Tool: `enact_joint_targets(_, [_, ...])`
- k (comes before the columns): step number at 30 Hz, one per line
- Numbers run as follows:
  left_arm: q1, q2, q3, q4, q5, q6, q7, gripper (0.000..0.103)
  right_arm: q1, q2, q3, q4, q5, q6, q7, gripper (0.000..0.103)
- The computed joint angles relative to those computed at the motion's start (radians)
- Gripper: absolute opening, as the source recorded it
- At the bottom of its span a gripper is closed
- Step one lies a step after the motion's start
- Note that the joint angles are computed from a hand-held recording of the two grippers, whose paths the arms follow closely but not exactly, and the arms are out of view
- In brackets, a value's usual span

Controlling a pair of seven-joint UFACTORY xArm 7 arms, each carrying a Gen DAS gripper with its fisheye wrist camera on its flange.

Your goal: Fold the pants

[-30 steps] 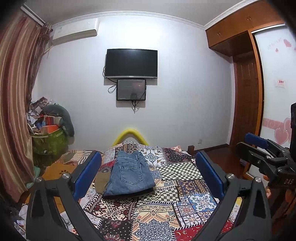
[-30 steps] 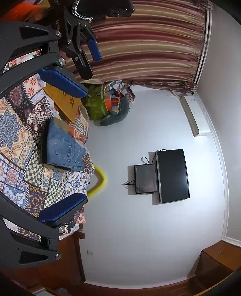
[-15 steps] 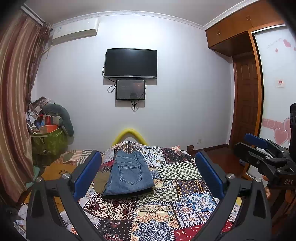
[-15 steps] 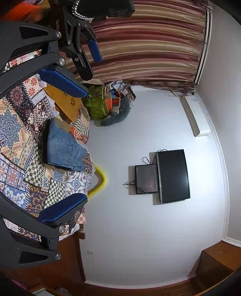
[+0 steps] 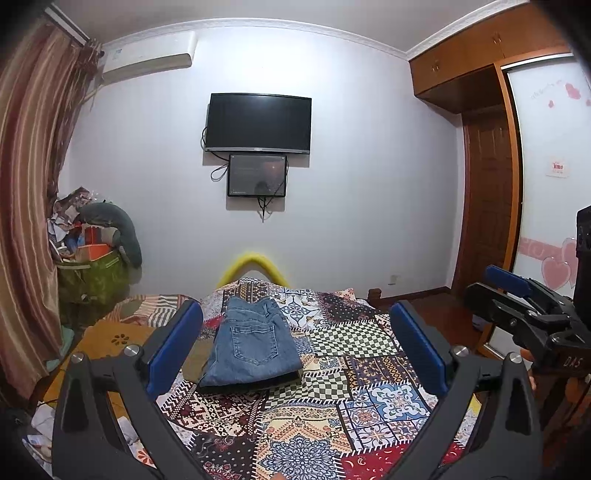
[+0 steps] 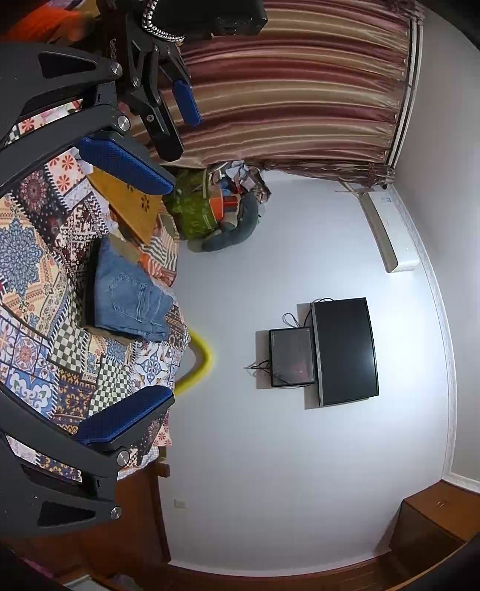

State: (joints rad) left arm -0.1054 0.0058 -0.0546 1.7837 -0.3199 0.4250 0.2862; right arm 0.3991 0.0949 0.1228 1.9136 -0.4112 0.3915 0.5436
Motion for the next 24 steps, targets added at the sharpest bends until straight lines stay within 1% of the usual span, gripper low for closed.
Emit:
enact_joint_targets(12, [0.005,0.001,0.001,0.002,-0.032,0.016,0.028,0.103,-0.002,0.006,0.001,0.001,0.015,0.0,-0.013,0.103])
enact_joint_targets(24, [0.007,0.005,0.001,0.009,-0.043,0.023,0.026,0.103,0.003,0.004,-0.002,-0.005,0.017,-0.001,-0.013,0.103])
